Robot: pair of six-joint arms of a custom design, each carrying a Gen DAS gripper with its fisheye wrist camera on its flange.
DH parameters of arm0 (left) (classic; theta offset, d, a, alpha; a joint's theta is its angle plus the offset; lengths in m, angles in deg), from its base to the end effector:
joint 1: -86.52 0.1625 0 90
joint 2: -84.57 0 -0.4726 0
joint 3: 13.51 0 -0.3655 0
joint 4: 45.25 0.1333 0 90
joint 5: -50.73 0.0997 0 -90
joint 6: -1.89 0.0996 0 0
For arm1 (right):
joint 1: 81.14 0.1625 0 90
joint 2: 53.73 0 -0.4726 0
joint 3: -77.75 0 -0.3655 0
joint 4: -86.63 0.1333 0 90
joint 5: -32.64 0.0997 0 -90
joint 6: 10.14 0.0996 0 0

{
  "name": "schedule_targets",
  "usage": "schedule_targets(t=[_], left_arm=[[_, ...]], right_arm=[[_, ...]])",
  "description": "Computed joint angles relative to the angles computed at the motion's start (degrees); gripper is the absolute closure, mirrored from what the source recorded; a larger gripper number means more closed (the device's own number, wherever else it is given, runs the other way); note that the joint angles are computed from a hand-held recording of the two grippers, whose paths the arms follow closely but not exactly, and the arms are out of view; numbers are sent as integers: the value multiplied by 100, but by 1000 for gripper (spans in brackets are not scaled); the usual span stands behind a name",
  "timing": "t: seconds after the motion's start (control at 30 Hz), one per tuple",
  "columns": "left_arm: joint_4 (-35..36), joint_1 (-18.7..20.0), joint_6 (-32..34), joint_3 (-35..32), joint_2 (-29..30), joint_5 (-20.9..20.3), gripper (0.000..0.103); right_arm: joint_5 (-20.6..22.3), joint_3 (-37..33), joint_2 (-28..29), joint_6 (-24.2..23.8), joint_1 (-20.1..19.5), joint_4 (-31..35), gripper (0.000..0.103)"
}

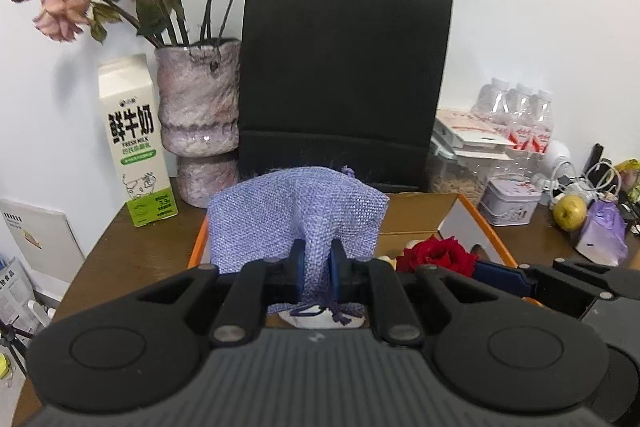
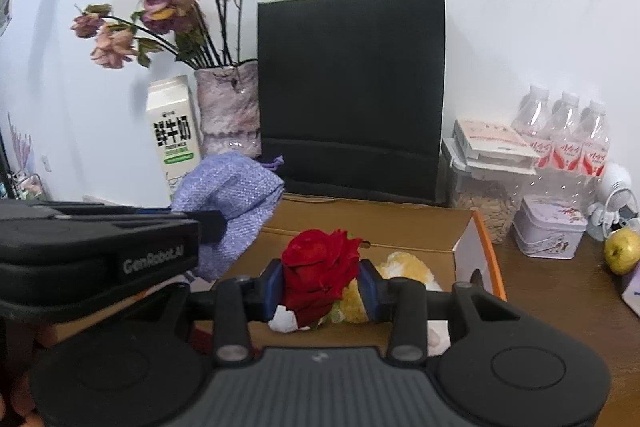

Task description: Organize objects

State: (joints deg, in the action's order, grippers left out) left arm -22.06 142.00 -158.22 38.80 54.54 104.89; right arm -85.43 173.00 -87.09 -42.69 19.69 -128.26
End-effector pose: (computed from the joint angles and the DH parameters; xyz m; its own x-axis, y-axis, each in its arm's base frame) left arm -0.2575 -0.7125 0.1330 -0.7094 0.3137 -0.6311 0.6863 0.5111 -0.5174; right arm 0.2146 -0.6620 0.1489 -0.7510 -0.0326 0.6595 -0.5806 0.5082 -0.6361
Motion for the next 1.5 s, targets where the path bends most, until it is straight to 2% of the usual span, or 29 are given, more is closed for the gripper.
schedule_targets(t=[0.23, 0.57, 0.8, 0.87, 0.93, 0.97, 1.0, 1.03, 1.07, 1.2, 1.5], left_arm=[[244, 212, 88, -903, 596, -60, 90], [30, 401, 308, -1432, 986, 4, 90], [455, 457, 223, -1955, 1235, 8, 87], [420, 456, 298, -1980, 1266, -47, 76], [281, 450, 386, -1889, 1240, -87, 31], [87, 446, 470, -1726, 1172, -85, 20], [-164, 443, 588, -1510, 1081, -71, 4], [-364, 433, 686, -1345, 1010, -81, 0], [-468, 423, 744, -1269, 977, -93, 0], [-174, 436, 591, -1511, 1082, -119, 0], [-139, 447, 466, -1513, 1067, -142, 0]], right_arm=[[197, -536, 252, 82, -235, 341, 64], [432, -936, 438, 109, -488, 638, 64], [265, -1125, 564, -27, -471, 610, 62], [200, -1152, 588, -63, -458, 571, 59], [153, -1172, 605, -61, -460, 560, 47], [115, -1188, 612, -59, -460, 561, 34], [73, -1200, 623, -60, -461, 536, 22], [49, -1200, 630, -52, -463, 495, 18], [42, -1190, 627, -35, -469, 465, 14], [-5, -1146, 586, 67, -492, 477, 6], [-20, -1108, 562, 98, -489, 504, 0]])
